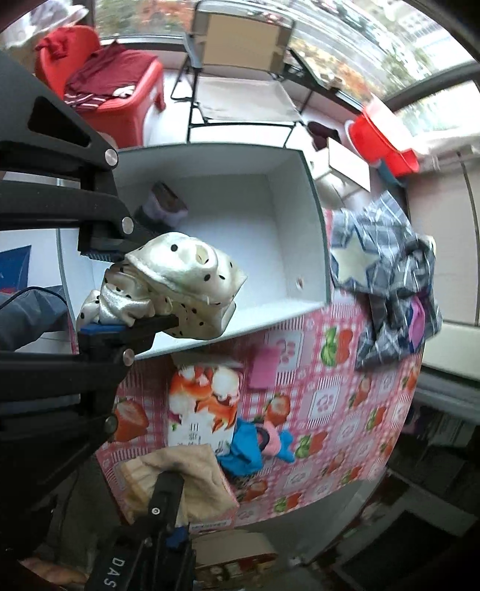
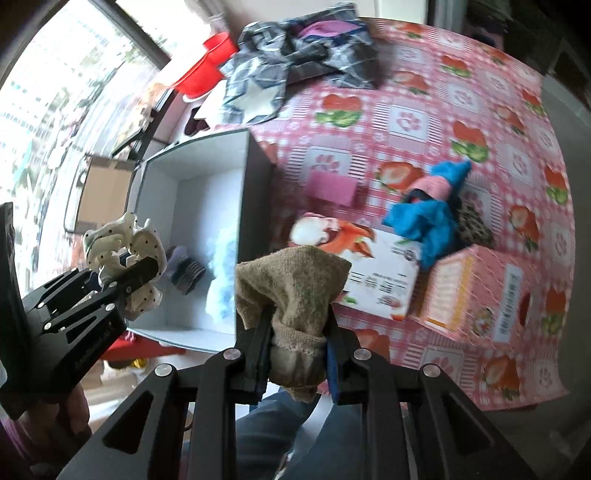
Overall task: Organize soft objects
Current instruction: 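Lift the scrunchie and beige sock and carry both over the white box, then lower both items into the white box and open both grippers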
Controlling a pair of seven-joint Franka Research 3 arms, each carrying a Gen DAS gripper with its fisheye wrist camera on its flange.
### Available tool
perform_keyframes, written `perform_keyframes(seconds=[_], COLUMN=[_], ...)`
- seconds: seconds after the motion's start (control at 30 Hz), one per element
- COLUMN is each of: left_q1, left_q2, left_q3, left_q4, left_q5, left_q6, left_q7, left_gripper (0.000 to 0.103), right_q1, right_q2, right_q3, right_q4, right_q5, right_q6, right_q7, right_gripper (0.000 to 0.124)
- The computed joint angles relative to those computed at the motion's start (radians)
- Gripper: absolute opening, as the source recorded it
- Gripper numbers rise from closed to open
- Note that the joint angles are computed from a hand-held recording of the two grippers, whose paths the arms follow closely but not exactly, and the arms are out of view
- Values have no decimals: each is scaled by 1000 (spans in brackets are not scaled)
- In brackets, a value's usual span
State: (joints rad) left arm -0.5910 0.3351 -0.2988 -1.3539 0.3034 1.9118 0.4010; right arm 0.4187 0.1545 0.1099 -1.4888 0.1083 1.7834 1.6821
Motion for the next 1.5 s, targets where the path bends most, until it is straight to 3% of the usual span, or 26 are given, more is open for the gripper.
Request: perform_keyframes(seconds=[0.5, 1.5], left_q1=[65, 104], left_q2=[-182, -238], left_q3=[-20, -32], left_q4=[-259, -360], left_q5=[-41, -90], left_q6=[57, 97], left_q7=[-161, -211], left_gripper=[27, 28], right_q1=[85, 169], right_q2=[147, 339], right_q3=[23, 9], right_q4=[199, 459], right_q5=[-15, -12], right_q6=[-101, -233], right_q7=[-116, -185], right_gripper=[25, 25])
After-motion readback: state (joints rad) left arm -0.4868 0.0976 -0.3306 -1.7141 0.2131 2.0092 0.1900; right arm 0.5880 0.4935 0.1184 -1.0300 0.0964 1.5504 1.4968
